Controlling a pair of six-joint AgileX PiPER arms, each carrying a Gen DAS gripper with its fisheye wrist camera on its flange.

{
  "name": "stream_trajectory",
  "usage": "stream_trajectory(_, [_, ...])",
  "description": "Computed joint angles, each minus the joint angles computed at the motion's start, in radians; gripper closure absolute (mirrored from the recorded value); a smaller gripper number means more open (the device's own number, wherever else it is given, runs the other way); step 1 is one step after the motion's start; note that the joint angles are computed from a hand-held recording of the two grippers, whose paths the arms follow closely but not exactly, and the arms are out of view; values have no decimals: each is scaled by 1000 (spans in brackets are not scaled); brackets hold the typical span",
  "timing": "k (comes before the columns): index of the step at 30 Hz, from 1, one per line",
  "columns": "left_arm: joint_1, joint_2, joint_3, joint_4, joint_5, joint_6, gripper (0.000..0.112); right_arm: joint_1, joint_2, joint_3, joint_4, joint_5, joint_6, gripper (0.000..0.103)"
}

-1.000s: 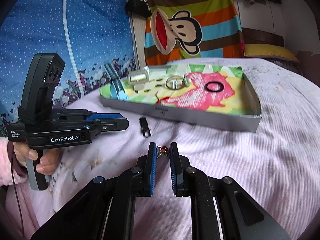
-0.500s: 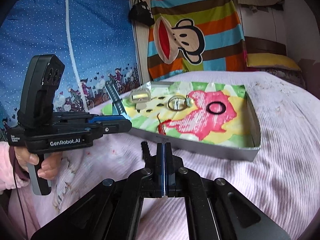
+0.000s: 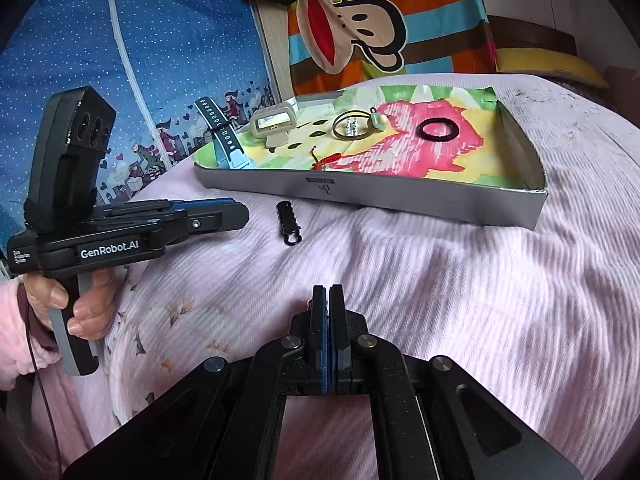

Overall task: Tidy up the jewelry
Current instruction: 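Close the left tool on the silver ring while the right closes on the gold earring, then carry the silver ring with the left tool into the tray while the right carries the earring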

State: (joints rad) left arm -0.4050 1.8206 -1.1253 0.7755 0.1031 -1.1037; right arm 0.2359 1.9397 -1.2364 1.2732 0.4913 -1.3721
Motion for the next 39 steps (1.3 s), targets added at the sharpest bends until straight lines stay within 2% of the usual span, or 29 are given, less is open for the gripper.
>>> stream_trajectory(7, [0, 1, 7, 9, -6, -15, 92, 0, 3, -2, -18, 23, 25, 100])
stream_trajectory(9, [-1, 1, 9, 24, -7, -31, 92, 0, 9, -11, -43, 35, 52, 86])
stream_trajectory(10, [0, 1, 8, 13, -7, -20, 92, 2, 11, -12, -50, 36, 61, 85])
stream_trajectory(16, [-1, 3, 8, 7, -7, -15, 92, 18, 10, -10, -52, 4, 70, 85])
stream_trajectory(24, [-2, 1, -4, -114, -6, 117, 92, 44, 22, -30, -138, -43, 161, 90])
stream_trajectory(29, [1, -25, -8, -80, -4, 97, 92, 29, -5, -7, -52, -28, 81, 90])
stream_trajectory(32, [6, -41, -25, -111, 8, 138, 92, 20, -35, -5, 7, -21, 31, 90])
stream_trajectory(34, [11, -49, -50, -165, 23, 202, 92, 18, -47, -19, 24, -14, 23, 90])
stream_trajectory(39, [53, -50, -163, -474, 82, 537, 92, 29, -31, -130, 4, -16, 64, 90])
